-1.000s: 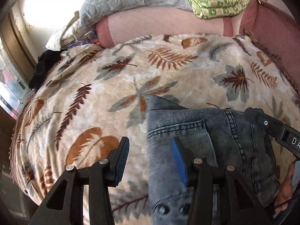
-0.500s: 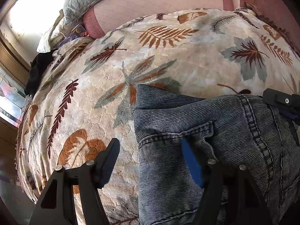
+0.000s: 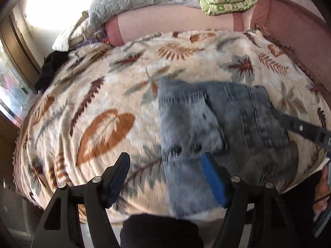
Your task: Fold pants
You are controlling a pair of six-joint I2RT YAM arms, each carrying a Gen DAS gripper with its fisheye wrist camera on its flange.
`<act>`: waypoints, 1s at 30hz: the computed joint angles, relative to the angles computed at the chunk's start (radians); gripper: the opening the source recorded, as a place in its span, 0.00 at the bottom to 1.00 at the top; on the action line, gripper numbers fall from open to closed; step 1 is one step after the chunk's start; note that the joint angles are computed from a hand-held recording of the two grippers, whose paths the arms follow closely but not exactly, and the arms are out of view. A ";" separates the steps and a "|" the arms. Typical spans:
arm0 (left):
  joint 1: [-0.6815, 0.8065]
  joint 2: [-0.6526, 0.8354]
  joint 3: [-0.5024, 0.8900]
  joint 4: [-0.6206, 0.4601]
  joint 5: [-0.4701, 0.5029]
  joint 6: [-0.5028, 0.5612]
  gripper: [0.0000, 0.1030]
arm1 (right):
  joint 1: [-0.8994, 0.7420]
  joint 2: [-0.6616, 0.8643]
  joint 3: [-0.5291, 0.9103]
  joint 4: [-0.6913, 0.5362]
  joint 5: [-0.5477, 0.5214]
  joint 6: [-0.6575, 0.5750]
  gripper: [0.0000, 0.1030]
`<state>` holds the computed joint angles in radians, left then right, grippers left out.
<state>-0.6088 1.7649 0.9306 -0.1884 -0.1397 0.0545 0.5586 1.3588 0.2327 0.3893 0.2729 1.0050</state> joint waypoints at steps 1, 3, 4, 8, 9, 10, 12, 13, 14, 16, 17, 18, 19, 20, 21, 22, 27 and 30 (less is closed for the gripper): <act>-0.002 0.028 0.000 -0.007 -0.004 0.004 0.70 | 0.044 0.032 0.004 -0.009 0.009 0.039 0.50; -0.002 0.096 0.009 0.003 -0.003 0.020 0.71 | 0.092 0.115 0.046 -0.054 -0.005 0.079 0.50; 0.006 0.130 0.017 0.012 0.009 0.026 0.72 | 0.096 0.161 0.071 -0.078 -0.021 0.090 0.51; 0.035 0.181 0.041 0.021 0.031 0.029 0.86 | 0.104 0.212 0.055 -0.036 -0.028 0.143 0.46; 0.039 0.180 0.050 0.006 0.037 0.045 0.86 | 0.102 0.211 0.044 -0.016 -0.033 0.152 0.46; 0.046 0.173 0.063 -0.022 0.048 0.049 0.86 | 0.105 0.208 0.041 -0.015 -0.033 0.156 0.46; 0.071 0.134 0.067 -0.060 0.084 0.028 0.86 | 0.126 0.180 0.053 -0.066 -0.013 0.166 0.46; 0.081 0.094 0.046 -0.051 0.094 0.021 0.86 | 0.130 0.150 0.051 -0.095 -0.005 0.160 0.46; 0.086 0.057 0.024 -0.033 0.095 0.022 0.86 | 0.153 0.120 0.054 -0.129 0.021 0.166 0.47; 0.085 -0.052 -0.042 0.019 0.081 0.028 0.86 | 0.211 0.009 0.067 -0.244 0.093 0.174 0.48; 0.084 -0.116 -0.073 0.043 0.076 0.035 0.86 | 0.248 -0.049 0.078 -0.310 0.140 0.182 0.48; 0.082 -0.166 -0.096 0.061 0.072 0.038 0.86 | 0.282 -0.108 0.095 -0.383 0.189 0.185 0.48; 0.078 -0.226 -0.121 0.083 0.058 0.038 0.86 | 0.321 -0.166 0.120 -0.469 0.248 0.192 0.48; 0.074 -0.278 -0.141 0.100 0.043 0.036 0.86 | 0.357 -0.204 0.153 -0.551 0.302 0.204 0.49; 0.073 -0.324 -0.151 0.109 0.026 0.032 0.87 | 0.400 -0.229 0.198 -0.643 0.365 0.225 0.53; 0.069 -0.362 -0.154 0.107 0.006 0.024 0.88 | 0.436 -0.248 0.249 -0.739 0.433 0.245 0.56; 0.100 -0.478 -0.141 0.059 0.013 -0.001 0.89 | 0.577 -0.220 0.447 -1.013 0.642 0.366 0.60; 0.115 -0.520 -0.134 0.031 0.029 -0.016 0.89 | 0.642 -0.158 0.561 -1.164 0.727 0.453 0.64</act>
